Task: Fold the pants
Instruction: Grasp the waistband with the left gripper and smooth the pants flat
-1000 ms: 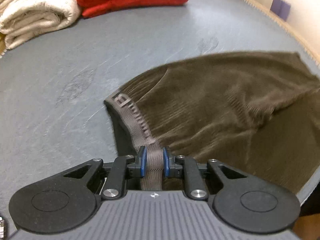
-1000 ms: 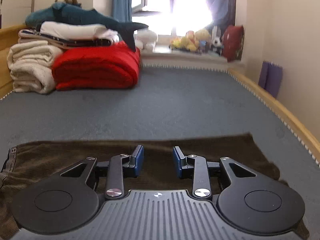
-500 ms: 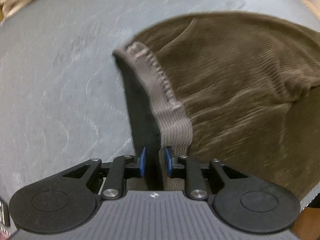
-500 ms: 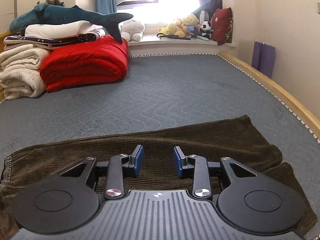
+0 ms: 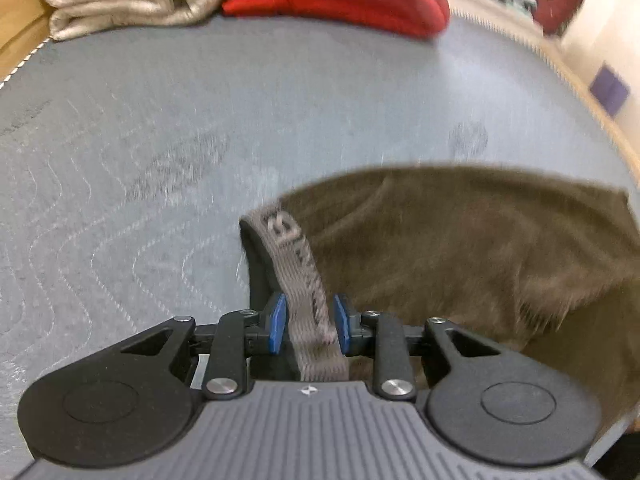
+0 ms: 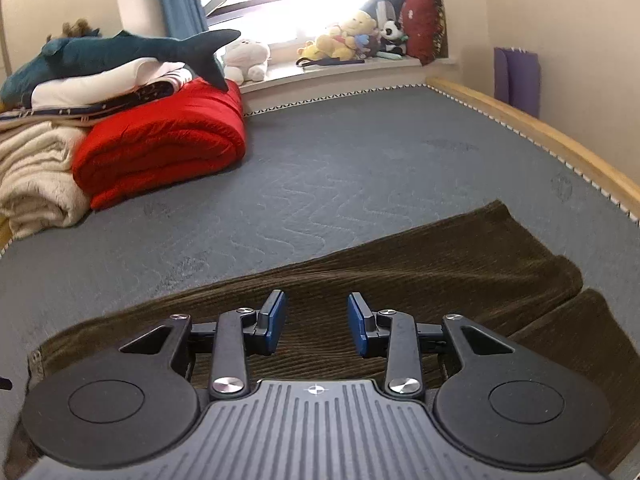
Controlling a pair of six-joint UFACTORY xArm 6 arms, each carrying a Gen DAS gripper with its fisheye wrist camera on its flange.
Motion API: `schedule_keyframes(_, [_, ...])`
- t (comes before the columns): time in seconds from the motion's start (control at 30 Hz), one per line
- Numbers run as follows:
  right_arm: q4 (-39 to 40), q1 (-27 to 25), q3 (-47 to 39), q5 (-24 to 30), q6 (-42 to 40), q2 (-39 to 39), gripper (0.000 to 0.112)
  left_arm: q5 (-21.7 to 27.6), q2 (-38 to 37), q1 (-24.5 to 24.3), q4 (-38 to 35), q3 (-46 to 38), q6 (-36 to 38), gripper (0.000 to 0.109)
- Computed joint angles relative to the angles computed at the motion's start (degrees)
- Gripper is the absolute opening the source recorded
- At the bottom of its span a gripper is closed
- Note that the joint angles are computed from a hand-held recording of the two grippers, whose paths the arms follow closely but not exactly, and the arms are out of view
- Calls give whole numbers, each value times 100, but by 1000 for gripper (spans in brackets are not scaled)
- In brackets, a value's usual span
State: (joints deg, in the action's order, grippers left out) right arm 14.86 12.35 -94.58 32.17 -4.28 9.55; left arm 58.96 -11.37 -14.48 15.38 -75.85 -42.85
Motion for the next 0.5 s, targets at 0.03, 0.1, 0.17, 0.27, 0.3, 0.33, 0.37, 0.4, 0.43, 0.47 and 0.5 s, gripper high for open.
schedule_keyframes(0.03, [88, -6, -24, 22, 22, 12, 36, -57, 57, 42, -36, -85, -69, 26])
schedule_keyframes(0.1, [336, -27, -81, 61, 43, 39, 36, -162, 251, 131, -58, -363, -77, 26])
schedule_keyframes(0.17, [511, -43, -162, 88, 6, 93, 36, -252, 558, 187, -5, -709, 22, 26])
schedule_keyframes(0.27, [464, -30, -253, 79, -15, 163, 36, -468, 974, 245, 77, -1053, 70, 26])
schedule_keyframes(0.3, [472, -24, -276, 78, -38, 181, 36, -614, 1087, 272, 113, -1079, 15, 26])
schedule_keyframes(0.33, [493, -24, -295, 92, -63, 194, 36, -751, 1142, 287, 168, -1047, -65, 26])
schedule_keyframes(0.37, [517, -23, -316, 122, -83, 207, 36, -894, 1183, 322, 221, -977, -113, 26])
schedule_keyframes(0.4, [557, -29, -345, 173, -107, 222, 36, -948, 1248, 367, 180, -957, -56, 26])
schedule_keyframes(0.43, [604, -35, -376, 220, -131, 239, 36, -935, 1349, 404, 122, -982, 28, 26])
schedule_keyframes(0.47, [657, -39, -406, 261, -158, 256, 36, -898, 1444, 426, 149, -1032, 39, 26])
schedule_keyframes(0.5, [719, -41, -458, 309, -206, 286, 36, -891, 1577, 452, 192, -1109, 24, 26])
